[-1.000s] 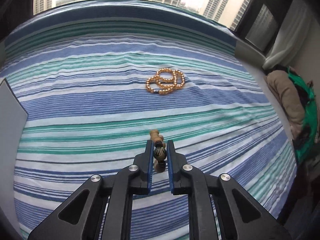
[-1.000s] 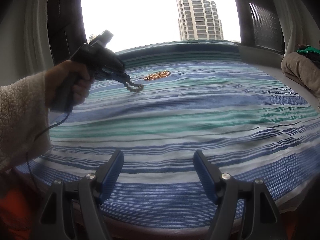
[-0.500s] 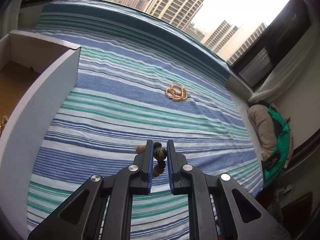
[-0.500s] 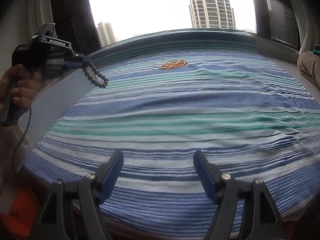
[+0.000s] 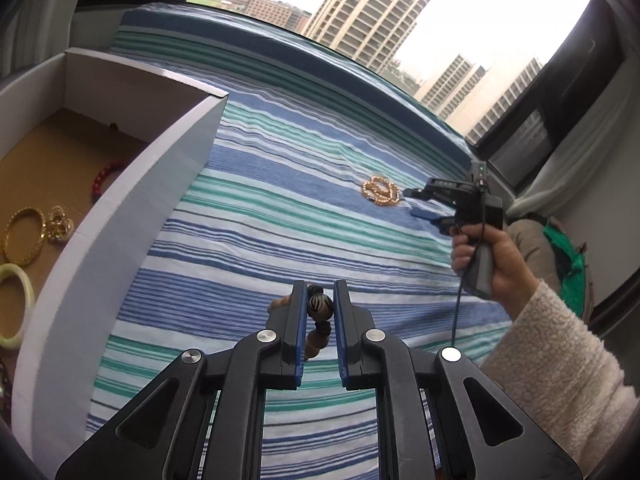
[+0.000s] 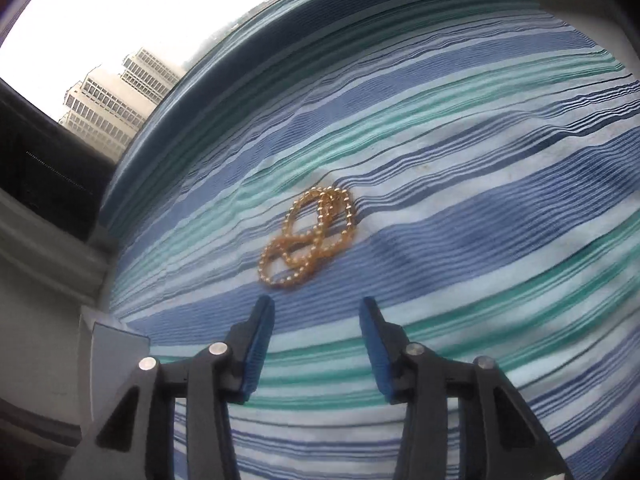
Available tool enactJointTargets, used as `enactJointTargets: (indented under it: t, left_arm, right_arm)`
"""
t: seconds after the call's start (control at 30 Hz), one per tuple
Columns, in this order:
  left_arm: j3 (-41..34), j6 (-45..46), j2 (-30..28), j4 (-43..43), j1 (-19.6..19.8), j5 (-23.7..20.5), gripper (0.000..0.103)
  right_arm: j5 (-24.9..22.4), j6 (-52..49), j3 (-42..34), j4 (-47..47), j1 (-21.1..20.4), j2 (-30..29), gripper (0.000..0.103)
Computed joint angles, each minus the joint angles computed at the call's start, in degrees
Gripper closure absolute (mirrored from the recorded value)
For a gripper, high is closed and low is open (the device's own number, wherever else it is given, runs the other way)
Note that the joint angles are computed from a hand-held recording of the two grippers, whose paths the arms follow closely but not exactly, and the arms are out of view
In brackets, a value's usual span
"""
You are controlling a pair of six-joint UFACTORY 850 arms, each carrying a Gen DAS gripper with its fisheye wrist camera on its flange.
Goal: Organize jewelry
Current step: 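Lift the wooden bracelet with left while right reaches for the gold bead strand, then grasp and lift the gold bead strand with the right gripper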
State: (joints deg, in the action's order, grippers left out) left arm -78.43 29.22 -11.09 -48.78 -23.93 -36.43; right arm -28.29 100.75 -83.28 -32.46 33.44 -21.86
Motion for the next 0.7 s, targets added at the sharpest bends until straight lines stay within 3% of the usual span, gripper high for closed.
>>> enactJointTargets:
  t: [0.07,0.13,0.27,0.3,0.33,0.37,0.43,0.63,0.7]
  left_arm:
    - [0.3,-0.1,0.2,0.3,0.4,-0.2,0.092]
    - [0.6,-0.7,0.2,1.0,0.6,0.0,0.092]
    - [0.7,-1.9,-0.7,1.5,1.1,-0.8,0.092]
    - [0.8,-2.2,-0.8,1.5,1.2,-1.0,0.092]
    - [0.9,-2.0,-0.8,1.2,1.3,-1.2,0.092]
    - [1.1,-1.9,-0.6,1.1,1.3,-1.3,0.092]
    - [1.5,-1.5,-0.2,1.1,1.4,-1.3,0.092]
    - [2.2,-2.0,0.7,1.5,1.8,-1.5,0.092]
    - [2.4,-2.6,1.0,1.5,1.9,-2.0,0.092]
  right_arm:
    - [1.0,-5.9,-4.1,7.1,-2.4,-4.1,0.058]
    - [-2.6,-5.7,-9.1,8.0,-2.9,-8.2,0.058]
    - [-18.6,-7.2,-24.1,4.1,-1.6,-17.6,0.057]
    - [-23.5,-9.5,-28.6,4.2,-1.1,-20.3,0.079]
    - [-28.4,-11.7,-32.6,3.9,-0.6,-22.9,0.09]
    - [-30.8,-12.9,-35.0,3.3,-0.1,-24.5,0.095]
    - [-31.9,-14.3,-36.3,2.3,0.7,-25.3,0.095]
    - [-24.1,-4.1,-22.3,-8.4,4.2,-15.2,0.095]
    - [-23.8,-2.5,-20.0,-11.2,5.4,-12.8,0.095]
